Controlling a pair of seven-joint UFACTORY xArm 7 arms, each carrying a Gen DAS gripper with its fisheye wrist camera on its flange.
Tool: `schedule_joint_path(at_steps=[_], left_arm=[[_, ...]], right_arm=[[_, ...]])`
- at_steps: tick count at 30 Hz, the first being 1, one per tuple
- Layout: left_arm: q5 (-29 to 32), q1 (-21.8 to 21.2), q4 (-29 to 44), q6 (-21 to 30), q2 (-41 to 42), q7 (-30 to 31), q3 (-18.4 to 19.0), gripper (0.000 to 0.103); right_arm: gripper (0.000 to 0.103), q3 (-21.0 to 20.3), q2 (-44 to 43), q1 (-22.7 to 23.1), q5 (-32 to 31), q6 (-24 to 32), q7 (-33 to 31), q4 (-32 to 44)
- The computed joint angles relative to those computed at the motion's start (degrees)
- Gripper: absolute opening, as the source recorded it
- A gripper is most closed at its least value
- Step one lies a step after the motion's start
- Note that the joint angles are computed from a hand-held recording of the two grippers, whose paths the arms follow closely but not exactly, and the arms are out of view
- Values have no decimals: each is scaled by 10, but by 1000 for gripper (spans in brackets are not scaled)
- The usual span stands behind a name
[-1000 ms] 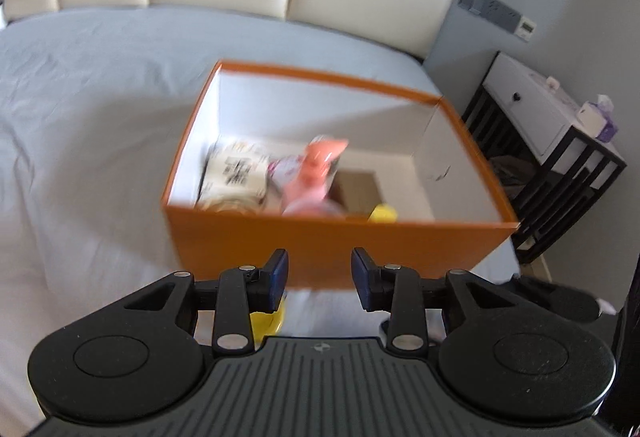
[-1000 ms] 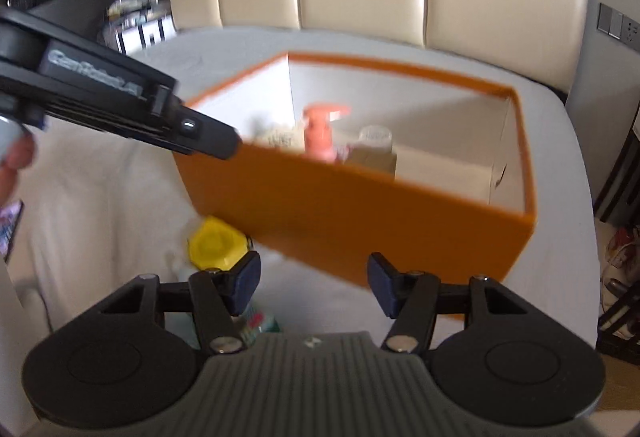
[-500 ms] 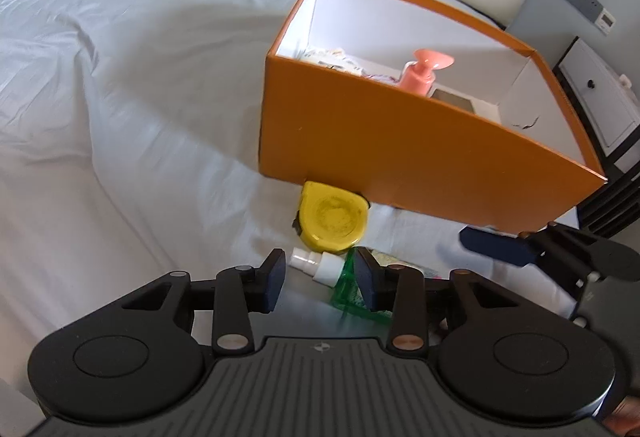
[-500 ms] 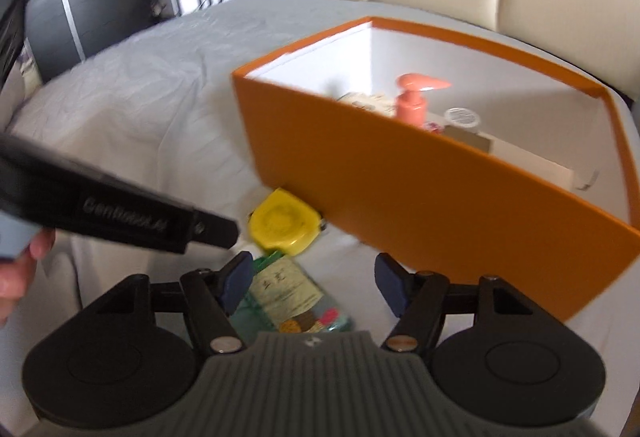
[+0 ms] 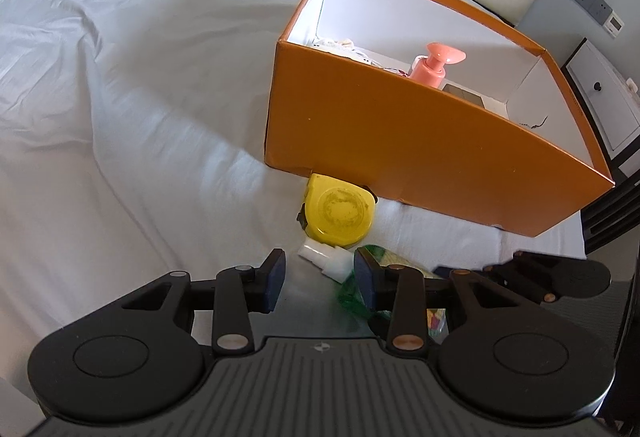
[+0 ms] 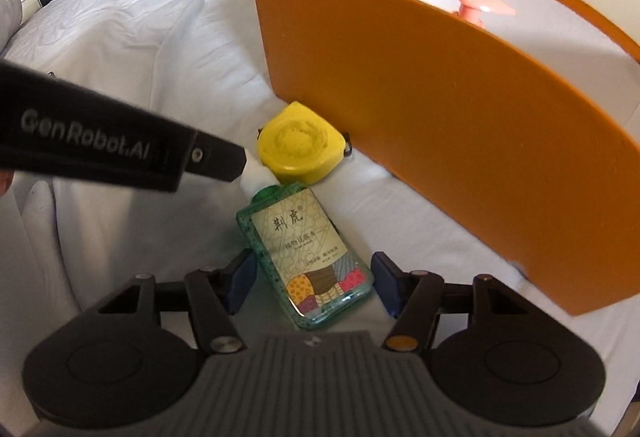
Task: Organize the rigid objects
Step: 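Withdraw both tools from the box toward the tape measure and spray bottle, then grasp the yellow tape measure with the left tool while the right tool grasps the green spray bottle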
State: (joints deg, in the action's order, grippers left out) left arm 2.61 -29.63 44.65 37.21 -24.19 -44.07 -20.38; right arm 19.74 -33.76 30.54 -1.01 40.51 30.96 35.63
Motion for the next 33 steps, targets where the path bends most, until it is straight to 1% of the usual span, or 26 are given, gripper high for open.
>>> schedule_joint_path(at_steps=[4,6,9,12,13,14,15,16,17,19,20,21,22,24,25,28,30,31,32,33], left_arm=[[-10,-8,-3,-5,-1,14,7,45],[-16,-12,-4,-11,1,25,9,45],[-17,-14,2,-14,9,36,8,45],[-28,-21,3,-34,20,52,13,45],[-31,-23,5,-41,25,58,14,47],[-32,-23,7,-48,31,60,13,53],[-31,-21,7,-58,36,58,11,56],[-29,-18,6,-70,40,52,9,64],[-15,-10,8,-76,44,40,1,68],[48,19,26,-55,55,-2,-29,73],[75,27,35,-44,62,-20,-39,75],[91,29,41,-39,70,-29,-40,76],[93,25,45,-40,78,-28,-35,76],[79,11,50,-46,92,-10,-17,76],[82,9,54,-42,100,-8,-14,76],[130,12,73,-19,122,-29,-23,76],[157,9,82,-11,136,-42,-23,74],[164,6,84,-7,141,-44,-21,73],[169,3,89,0,149,-48,-19,70],[167,-1,93,5,155,-46,-15,70]], right_arm=[[60,-28,-5,9,36,35,-10,7],[60,-30,-8,9,43,63,-17,15],[60,-33,-13,4,36,123,-44,33],[59,-33,-41,-10,26,178,-58,31],[59,-31,-50,-20,23,191,-49,27],[58,-30,-58,-31,24,198,-35,22],[58,-32,-68,-41,33,196,-13,14],[58,-37,-77,-47,46,186,3,4],[57,-40,-85,-51,55,172,14,-6],[57,-37,-96,-54,58,134,23,-23],[57,-35,-96,-54,56,123,25,-26],[57,-34,-95,-54,54,118,25,-27],[58,-34,-93,-53,54,115,25,-27],[58,-36,-77,-54,57,103,28,-20],[58,-38,-77,-53,60,99,29,-22],[58,-44,-78,-49,70,86,34,-29],[58,-51,-78,-50,74,76,33,-32],[58,-57,-93,-48,77,84,32,-37],[58,-57,-96,-49,80,81,35,-40],[58,-56,-100,-50,81,74,37,-44]])
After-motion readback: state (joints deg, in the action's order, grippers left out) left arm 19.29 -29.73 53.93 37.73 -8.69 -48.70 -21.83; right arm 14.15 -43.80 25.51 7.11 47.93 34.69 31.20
